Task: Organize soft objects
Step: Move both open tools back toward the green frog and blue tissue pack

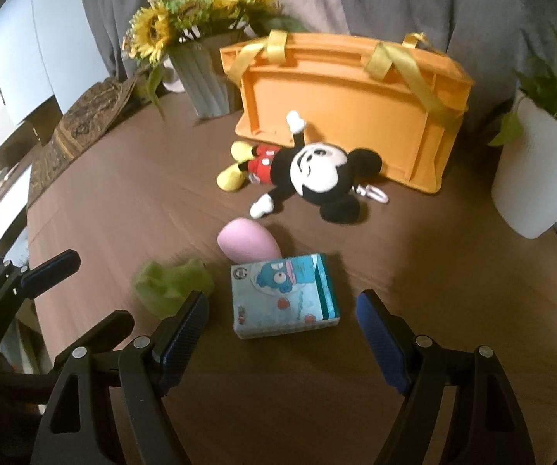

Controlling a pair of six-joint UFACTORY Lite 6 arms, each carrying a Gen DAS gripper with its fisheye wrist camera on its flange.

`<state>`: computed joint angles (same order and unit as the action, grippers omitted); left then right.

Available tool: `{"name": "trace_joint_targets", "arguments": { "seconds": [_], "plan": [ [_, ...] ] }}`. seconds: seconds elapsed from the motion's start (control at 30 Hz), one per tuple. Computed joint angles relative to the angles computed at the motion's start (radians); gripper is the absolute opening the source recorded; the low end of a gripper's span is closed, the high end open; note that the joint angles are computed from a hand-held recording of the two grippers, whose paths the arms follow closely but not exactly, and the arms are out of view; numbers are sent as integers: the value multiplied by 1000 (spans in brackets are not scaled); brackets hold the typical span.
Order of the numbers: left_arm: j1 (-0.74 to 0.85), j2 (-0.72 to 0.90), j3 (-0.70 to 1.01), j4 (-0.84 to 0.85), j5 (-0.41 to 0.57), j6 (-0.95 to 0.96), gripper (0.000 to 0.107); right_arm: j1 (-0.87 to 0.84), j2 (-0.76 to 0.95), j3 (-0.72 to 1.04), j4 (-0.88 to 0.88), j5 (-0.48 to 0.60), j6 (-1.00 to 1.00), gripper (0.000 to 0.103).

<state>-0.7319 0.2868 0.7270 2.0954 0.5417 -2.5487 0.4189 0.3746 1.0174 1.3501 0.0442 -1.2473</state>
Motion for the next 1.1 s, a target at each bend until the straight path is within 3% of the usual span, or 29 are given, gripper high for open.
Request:
{"name": "trace_joint_targets", "arguments": {
  "seconds": [0.07,0.17,0.37,0.67,0.93,1.1],
  "plan": [
    [13,18,7,30,-16,-24,69,-2,25,17,-89,12,84,83],
    [28,47,24,56,-31,-39,69,-1,51,30,-38,11,24,85],
    [45,97,53,107,-41,-77,69,-13,109,71,-276,22,247,85],
    [82,150,91,201,-58,-131,69,-16,164,113,-424,37,388,85],
    [114,188,125,288,-85,-184,68,-18,192,137,-378,45,354,85],
    [131,203,136,380,-98,-251,61,-21,209,151,-347,42,328,85]
  ]
}}
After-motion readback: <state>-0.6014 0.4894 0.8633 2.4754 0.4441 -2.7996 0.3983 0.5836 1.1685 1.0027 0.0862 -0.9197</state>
